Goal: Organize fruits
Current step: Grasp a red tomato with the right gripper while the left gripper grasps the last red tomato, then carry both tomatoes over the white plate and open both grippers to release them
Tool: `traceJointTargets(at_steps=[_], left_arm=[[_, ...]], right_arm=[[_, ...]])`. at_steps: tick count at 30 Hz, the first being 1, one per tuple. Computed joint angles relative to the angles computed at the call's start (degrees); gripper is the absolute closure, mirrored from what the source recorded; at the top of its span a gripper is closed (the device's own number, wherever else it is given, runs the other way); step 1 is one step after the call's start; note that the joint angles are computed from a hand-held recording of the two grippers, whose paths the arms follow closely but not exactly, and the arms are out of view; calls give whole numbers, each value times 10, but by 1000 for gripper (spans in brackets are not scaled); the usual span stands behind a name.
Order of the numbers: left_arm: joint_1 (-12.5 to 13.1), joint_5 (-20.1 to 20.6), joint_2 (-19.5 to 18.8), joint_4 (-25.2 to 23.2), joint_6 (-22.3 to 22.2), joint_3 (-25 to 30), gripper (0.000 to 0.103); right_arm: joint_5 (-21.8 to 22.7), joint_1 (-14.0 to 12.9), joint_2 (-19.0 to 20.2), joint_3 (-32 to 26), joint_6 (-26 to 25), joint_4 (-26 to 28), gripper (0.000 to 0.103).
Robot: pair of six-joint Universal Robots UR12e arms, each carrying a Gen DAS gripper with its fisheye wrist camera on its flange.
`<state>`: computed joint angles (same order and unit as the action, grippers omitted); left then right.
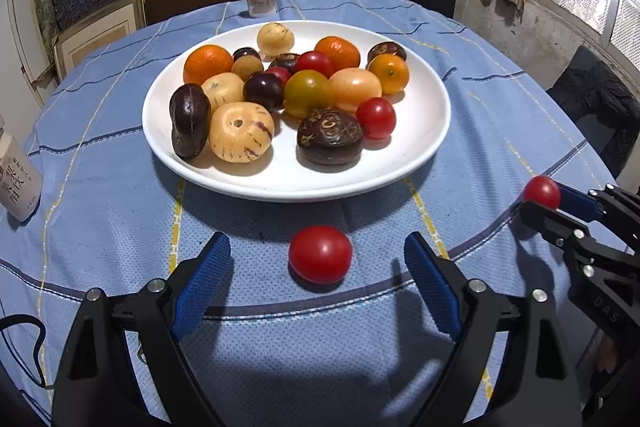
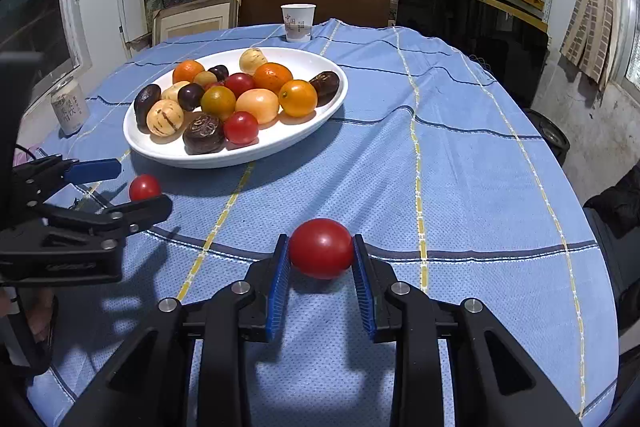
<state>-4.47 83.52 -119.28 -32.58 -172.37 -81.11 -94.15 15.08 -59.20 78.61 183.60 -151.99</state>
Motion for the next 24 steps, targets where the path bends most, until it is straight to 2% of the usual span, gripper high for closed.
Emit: traceJointTargets(at_steps=[5, 13, 14, 15, 16, 18, 21, 22, 24], left_arm=[[3, -6, -6, -12, -13, 8, 17], [3, -9, -8, -14, -11, 10, 17], [3, -12, -9, -14, -12, 10, 20], [4, -15, -9, -15, -11, 10, 30], [3, -13, -9, -15, -9, 10, 35], [2, -15, -8, -11, -1, 8, 38], [1, -18, -6, -5, 11, 4, 56], [1, -20, -5, -4, 13, 3, 60], [-1, -17, -4, -1, 17, 1, 61]], right_arm=[[1, 0, 0, 0, 2, 3, 72], [0, 0, 0, -1, 2, 4, 72], [0, 0, 0, -1, 2, 4, 72], [1, 0, 0, 0, 2, 4, 72], [1, 0, 0, -1, 3, 4, 72], [3, -1, -1, 0, 6, 5, 72], [4, -1, 0, 1, 7, 5, 72], [4, -1, 0, 1, 7, 5, 72], [3, -1, 0, 1, 8, 5, 72]])
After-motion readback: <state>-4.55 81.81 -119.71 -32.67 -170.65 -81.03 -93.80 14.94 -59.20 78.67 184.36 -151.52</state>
